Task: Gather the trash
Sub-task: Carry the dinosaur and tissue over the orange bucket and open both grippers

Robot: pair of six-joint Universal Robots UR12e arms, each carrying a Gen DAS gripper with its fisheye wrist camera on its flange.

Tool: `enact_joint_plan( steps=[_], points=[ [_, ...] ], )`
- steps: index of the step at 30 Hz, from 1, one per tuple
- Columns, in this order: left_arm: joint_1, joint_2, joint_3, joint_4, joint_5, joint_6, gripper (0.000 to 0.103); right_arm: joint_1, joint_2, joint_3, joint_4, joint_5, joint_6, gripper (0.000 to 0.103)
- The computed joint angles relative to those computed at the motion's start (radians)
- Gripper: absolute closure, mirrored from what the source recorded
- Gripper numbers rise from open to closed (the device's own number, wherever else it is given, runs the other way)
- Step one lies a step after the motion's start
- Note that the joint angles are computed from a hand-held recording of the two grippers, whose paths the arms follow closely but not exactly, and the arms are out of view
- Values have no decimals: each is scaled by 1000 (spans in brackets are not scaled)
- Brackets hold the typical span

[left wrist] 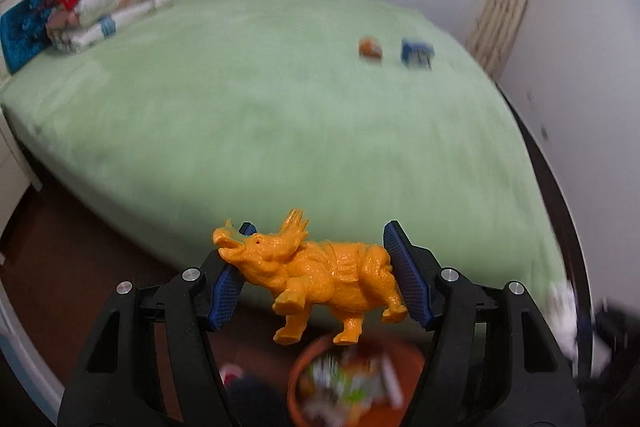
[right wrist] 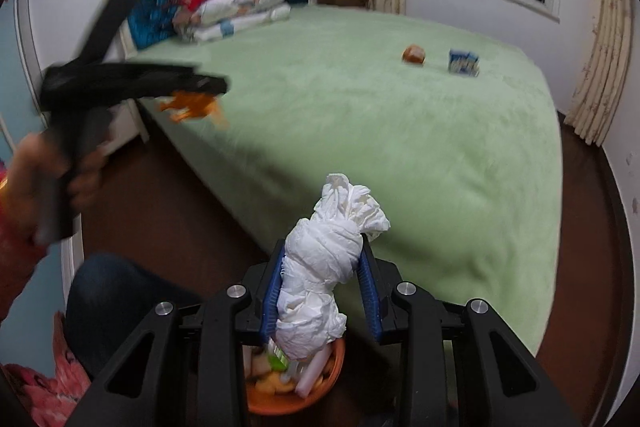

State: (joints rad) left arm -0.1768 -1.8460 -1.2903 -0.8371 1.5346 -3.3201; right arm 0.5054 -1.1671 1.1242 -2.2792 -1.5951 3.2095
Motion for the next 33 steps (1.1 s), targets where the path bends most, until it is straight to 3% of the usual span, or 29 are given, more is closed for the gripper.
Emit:
enact_joint_plan(
  steps=[5, 10, 19, 21, 22, 25, 33],
  points=[
    [0, 94, -170, -99, -44, -14, 39, 18, -3, 27, 95, -1, 26, 69],
    [-17, 99, -244, -203, -69, -52, 39, 25, 7, 48, 158, 7, 58, 69],
    [-47, 36, -223, -291, -36, -71, 38, 17, 48, 39, 241, 53, 106, 67],
    [-58, 30, -219, -300, -21, -66, 38, 18, 47, 46, 235, 53, 109, 57],
    [-66, 32, -223, -300, -11, -64, 37, 19, 44, 52, 224, 44, 109, 44],
    [-77, 32, -219, -299, 7, -54, 25, 22, 35, 61, 194, 29, 108, 40],
    [-75, 40, -210, -261, 10, -62, 20, 12, 9, 88, 148, 31, 137, 36]
  ],
)
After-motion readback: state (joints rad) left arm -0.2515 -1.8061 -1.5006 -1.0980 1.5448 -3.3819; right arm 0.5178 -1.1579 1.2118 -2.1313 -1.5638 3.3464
